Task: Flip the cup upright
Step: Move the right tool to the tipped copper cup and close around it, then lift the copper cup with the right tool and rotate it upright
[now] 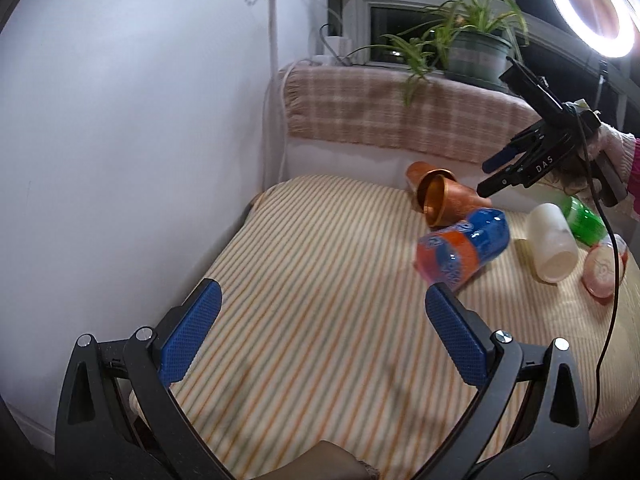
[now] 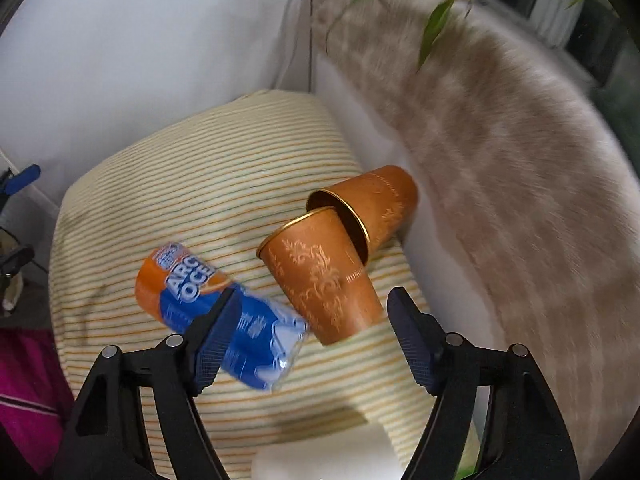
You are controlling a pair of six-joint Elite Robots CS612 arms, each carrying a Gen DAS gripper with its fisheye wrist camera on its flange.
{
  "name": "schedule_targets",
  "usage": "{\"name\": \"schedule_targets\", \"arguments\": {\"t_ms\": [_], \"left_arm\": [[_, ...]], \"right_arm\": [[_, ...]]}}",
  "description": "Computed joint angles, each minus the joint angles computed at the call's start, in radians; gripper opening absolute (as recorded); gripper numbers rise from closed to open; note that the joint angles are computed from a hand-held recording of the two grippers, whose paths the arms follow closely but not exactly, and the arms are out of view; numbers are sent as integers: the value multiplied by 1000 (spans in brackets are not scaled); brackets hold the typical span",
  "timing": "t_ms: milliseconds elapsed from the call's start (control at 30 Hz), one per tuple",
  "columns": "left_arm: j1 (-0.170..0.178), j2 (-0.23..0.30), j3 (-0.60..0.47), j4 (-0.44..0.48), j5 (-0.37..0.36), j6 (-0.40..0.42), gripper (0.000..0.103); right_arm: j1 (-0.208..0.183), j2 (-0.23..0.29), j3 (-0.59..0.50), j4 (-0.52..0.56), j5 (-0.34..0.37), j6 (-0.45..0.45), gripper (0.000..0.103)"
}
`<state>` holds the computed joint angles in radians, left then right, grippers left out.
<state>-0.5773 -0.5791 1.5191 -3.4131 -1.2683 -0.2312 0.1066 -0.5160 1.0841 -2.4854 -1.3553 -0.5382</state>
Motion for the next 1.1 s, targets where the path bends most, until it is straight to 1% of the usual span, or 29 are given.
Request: {"name": "schedule_targets", "arguments": {"t_ms": [100, 233, 333, 633, 667, 833, 867, 900, 1000, 1033, 1100], "left_arm": [[6, 6, -9, 10, 10, -10, 103], [15, 14, -23, 26, 14, -26, 103], [19, 18, -29, 34, 16, -33, 103], [25, 28, -44, 59, 31, -51, 103], [26, 28, -46, 64, 34, -55, 103], [29, 32, -51, 74, 41, -66, 103], [29, 32, -52, 75, 43, -66, 103], [30, 33, -52, 75, 43, -65, 103], [29, 35, -54, 76, 46, -61, 103], [29, 35, -55, 77, 46, -61, 103], [29, 35, -55, 76, 44, -61, 103]], "right_arm": [[0, 28, -64, 98, 10, -43, 75], [3, 64, -140, 196, 2, -63, 75], [7, 82, -175, 246, -7, -83, 75], [14, 150, -290, 347, -29, -94, 75], [17, 169, -321, 360, -34, -92, 75], [22, 196, -367, 402, -39, -98, 75], [23, 203, -378, 411, -40, -99, 72], [25, 210, -388, 416, -41, -97, 72], [27, 216, -400, 415, -38, -94, 70], [23, 198, -372, 405, -37, -98, 69], [22, 191, -365, 403, -34, -96, 67]]}}
